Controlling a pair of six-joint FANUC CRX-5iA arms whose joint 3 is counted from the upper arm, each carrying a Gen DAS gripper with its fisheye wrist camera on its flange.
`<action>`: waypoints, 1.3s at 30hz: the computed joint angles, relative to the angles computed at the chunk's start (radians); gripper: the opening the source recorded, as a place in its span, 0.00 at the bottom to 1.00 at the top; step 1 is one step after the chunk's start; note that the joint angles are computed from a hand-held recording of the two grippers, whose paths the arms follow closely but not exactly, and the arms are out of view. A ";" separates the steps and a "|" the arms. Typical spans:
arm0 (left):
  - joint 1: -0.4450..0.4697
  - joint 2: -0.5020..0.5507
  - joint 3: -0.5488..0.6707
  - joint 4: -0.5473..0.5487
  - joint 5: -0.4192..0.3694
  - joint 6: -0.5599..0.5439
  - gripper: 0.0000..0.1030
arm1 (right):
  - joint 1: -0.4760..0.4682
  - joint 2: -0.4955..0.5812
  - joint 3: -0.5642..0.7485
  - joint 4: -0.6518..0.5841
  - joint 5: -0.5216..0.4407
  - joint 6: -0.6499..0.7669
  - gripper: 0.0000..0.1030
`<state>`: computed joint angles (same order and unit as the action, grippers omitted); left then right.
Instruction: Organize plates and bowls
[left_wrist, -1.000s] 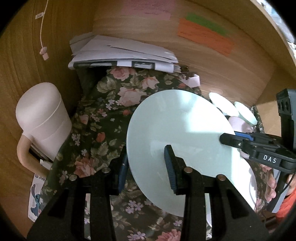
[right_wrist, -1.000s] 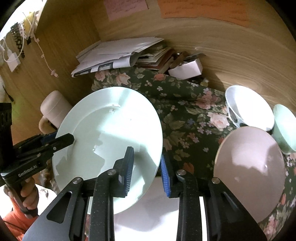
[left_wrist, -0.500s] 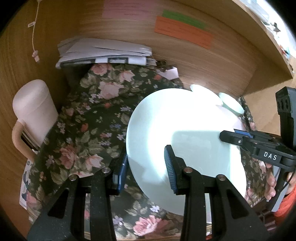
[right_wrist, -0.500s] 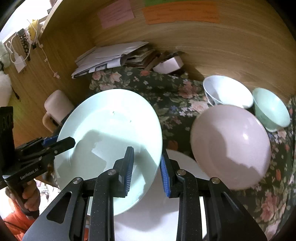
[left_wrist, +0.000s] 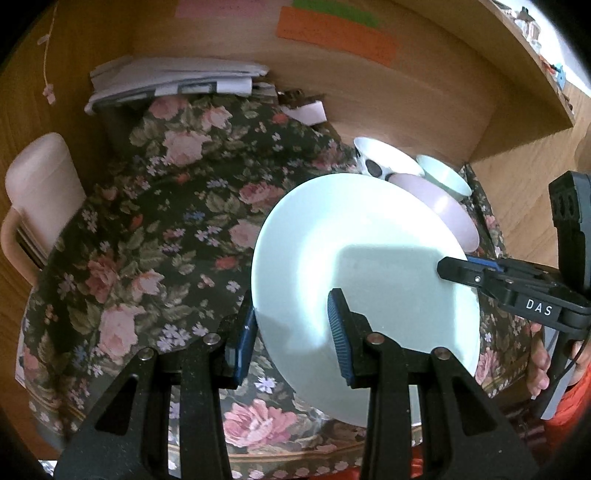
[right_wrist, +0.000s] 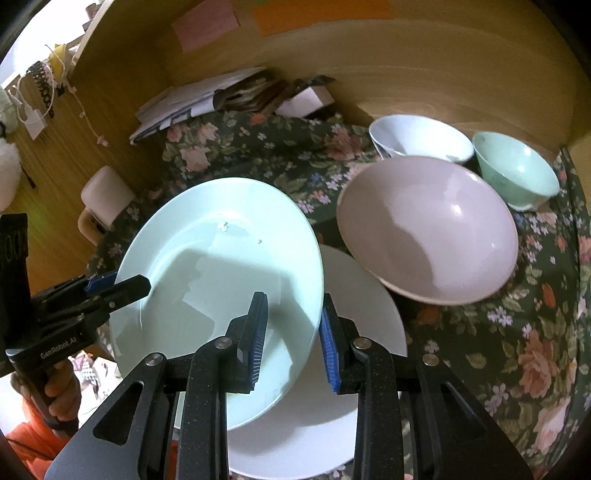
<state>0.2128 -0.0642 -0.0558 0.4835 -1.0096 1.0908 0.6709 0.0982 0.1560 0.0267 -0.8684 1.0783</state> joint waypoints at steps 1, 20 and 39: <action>-0.003 0.001 -0.001 -0.003 -0.002 0.002 0.36 | -0.001 -0.001 -0.002 -0.003 -0.003 -0.001 0.25; -0.046 0.047 0.001 -0.032 -0.034 0.026 0.36 | -0.031 -0.019 -0.051 -0.042 -0.025 -0.027 0.25; -0.080 0.061 0.017 -0.074 -0.040 0.032 0.37 | -0.031 -0.063 -0.102 -0.039 0.001 -0.047 0.25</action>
<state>0.1328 -0.0036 -0.0385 0.4096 -1.0501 1.1232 0.6404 0.0350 0.0540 -0.0120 -0.8672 1.0311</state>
